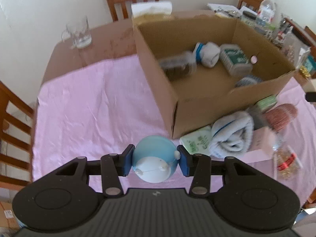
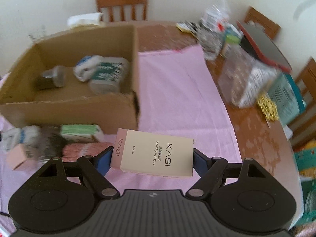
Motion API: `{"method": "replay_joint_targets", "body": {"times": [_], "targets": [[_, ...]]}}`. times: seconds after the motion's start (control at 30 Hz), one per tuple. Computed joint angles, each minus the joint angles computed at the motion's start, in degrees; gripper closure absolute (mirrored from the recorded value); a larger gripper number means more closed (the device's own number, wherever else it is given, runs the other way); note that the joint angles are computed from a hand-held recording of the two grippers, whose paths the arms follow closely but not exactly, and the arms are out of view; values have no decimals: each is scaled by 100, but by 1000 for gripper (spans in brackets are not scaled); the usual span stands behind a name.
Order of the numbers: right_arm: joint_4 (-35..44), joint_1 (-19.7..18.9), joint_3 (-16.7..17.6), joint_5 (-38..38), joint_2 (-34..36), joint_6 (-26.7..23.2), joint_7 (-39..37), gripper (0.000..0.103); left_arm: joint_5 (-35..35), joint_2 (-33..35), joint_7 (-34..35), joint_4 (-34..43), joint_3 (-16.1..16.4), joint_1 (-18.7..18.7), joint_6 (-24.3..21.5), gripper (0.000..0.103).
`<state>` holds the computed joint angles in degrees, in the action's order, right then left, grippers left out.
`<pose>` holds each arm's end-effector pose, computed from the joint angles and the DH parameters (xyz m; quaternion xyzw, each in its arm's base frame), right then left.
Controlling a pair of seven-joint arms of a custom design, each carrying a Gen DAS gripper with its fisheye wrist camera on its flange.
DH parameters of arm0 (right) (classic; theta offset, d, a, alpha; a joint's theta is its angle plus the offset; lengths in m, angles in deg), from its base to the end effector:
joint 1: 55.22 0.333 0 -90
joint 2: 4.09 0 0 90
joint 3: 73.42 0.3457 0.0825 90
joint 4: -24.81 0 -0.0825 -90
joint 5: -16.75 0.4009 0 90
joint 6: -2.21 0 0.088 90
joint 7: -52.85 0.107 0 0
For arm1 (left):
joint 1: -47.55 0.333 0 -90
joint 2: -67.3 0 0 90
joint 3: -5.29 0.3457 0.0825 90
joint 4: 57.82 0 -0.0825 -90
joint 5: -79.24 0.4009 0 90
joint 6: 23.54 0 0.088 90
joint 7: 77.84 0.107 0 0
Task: Organize objects
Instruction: 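Carry the toy and KASI box into the box and open both tools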
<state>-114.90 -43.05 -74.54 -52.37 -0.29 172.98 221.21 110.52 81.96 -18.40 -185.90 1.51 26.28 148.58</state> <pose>0.4794 0.1600 0.3177 -0.6700 0.6817 -0.2219 0.1926 0.5250 -0.2857 0.3219 -0.5250 0.8090 -0.2070 0.1646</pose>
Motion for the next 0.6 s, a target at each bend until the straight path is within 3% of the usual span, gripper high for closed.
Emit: {"method": "replay_joint_targets", "body": {"times": [0.17,0.3,0.47,0.5,0.53,0.6], "targets": [[100,-54,43,-57,-199,261,-530,18,-254,-326,352,26,-233,187,144,57],[347,-89,86,-32,-157,544,-915,18,-391,-199,571,358,-339,189,336,57],[728,36,29,-61,61,749,-1142,18,-212,219,538,976,24,-291,413,56],[801,71,12,-16,116,781,-1225,18,-191,291,457,1070,121,-402,416,51],[852,106,-11,56,160,815,-1320,18,-235,368,437,1164,136,-437,391,31],[934,161,-42,358,247,888,-1640,18,-236,463,261,1255,308,-602,407,5]]}}
